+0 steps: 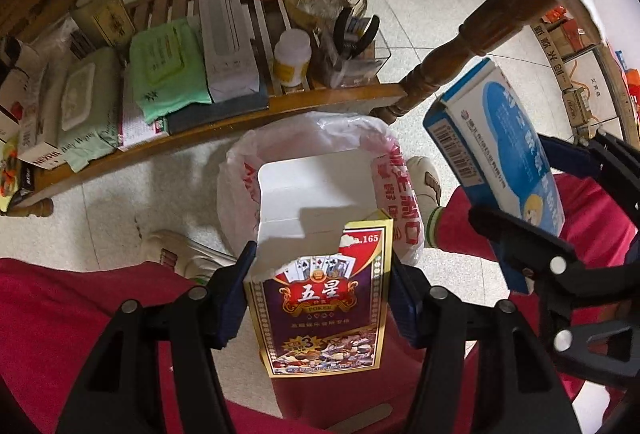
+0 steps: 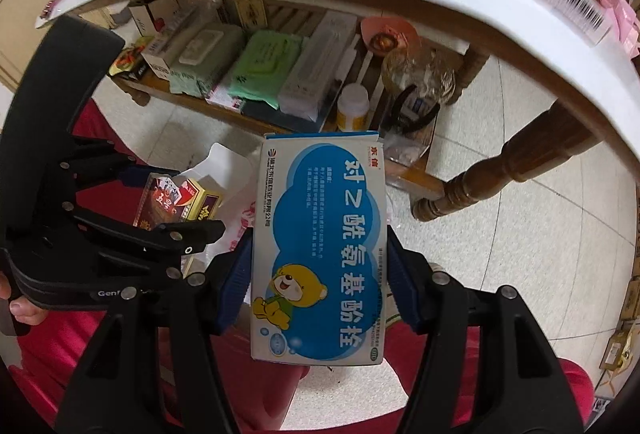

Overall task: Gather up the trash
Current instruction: 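Carry the card box with the left tool while the right tool carries the medicine box to the bag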

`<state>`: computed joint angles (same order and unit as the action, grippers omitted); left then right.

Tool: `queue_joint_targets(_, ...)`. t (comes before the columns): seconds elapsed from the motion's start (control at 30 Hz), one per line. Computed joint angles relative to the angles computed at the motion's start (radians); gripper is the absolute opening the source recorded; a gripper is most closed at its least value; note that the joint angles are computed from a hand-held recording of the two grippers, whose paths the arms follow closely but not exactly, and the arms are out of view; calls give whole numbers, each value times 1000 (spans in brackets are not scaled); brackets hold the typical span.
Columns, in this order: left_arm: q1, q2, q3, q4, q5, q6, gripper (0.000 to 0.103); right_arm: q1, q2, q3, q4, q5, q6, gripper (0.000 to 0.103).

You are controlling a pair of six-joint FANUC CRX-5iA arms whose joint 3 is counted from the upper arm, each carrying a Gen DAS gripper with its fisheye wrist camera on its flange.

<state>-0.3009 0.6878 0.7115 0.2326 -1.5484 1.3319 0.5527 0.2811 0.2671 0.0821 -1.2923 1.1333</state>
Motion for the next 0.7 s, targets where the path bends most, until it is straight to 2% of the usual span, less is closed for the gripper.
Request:
queue_joint_targets(0.37, -7, 133, 104, 3, -59, 73, 58, -42, 52, -36, -56, 6, -9, 60)
queue_joint_targets(0.7, -8, 247, 194, 11, -116, 129, 58, -63, 135, -29, -125, -30, 16, 60)
